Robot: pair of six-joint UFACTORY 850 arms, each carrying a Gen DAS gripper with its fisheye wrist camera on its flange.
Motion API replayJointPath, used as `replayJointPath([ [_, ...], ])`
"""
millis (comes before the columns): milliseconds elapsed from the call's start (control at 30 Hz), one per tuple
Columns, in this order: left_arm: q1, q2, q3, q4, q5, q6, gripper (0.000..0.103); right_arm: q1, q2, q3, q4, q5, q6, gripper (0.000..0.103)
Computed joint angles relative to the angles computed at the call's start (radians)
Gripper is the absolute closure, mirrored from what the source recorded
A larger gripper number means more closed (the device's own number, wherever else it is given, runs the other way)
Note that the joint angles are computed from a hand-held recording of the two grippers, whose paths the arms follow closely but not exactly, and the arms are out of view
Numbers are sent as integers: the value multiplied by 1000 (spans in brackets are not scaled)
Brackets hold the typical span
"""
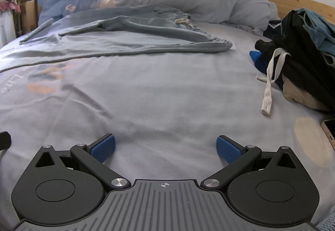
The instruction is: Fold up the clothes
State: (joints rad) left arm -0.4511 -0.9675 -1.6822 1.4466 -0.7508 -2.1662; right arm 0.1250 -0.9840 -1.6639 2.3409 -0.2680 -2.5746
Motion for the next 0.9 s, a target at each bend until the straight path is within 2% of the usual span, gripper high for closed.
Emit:
replayJointPath([
  [400, 3, 9, 13, 1, 7, -33, 0, 1, -8, -5, 35, -9, -37, 0],
  [900, 2, -12, -6, 19, -20, -22, 0, 0, -13, -9, 39, -21, -51, 0],
])
